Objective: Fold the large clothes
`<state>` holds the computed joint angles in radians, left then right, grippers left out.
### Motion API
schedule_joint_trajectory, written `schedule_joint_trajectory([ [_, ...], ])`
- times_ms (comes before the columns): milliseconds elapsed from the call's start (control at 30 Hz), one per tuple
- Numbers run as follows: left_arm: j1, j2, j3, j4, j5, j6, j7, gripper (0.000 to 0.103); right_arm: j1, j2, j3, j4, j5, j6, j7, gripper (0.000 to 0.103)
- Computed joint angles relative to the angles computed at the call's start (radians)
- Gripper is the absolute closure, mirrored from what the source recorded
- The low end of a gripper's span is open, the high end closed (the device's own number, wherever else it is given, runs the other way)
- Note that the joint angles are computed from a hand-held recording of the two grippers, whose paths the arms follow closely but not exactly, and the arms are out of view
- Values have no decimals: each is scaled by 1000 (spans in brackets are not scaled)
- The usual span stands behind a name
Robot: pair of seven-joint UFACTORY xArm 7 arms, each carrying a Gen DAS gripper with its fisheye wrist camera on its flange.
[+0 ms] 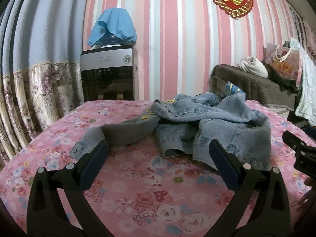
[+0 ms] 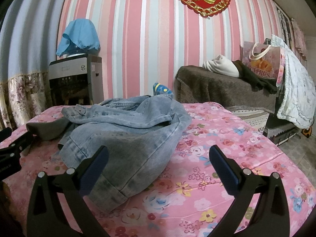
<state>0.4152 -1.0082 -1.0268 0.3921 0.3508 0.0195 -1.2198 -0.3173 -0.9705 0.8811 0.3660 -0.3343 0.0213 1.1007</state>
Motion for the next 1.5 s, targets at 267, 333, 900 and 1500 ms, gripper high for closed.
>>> schedule_joint_trajectory([
  [267, -73, 161, 99, 29, 23, 38, 94, 3, 28, 119, -67, 27, -16, -65, -88, 2],
  [333, -80, 197, 128, 63, 39, 90, 131, 3, 28, 158, -100, 56, -15, -70, -142, 2],
  [900, 71, 762, 263, 566, 284, 88, 468, 3, 128, 793, -405, 653, -138, 141, -536, 2],
  [1500, -232, 1698, 286, 1485, 202, 624, 1006, 10, 260, 1347, -478, 1208, -112, 441, -786, 38],
])
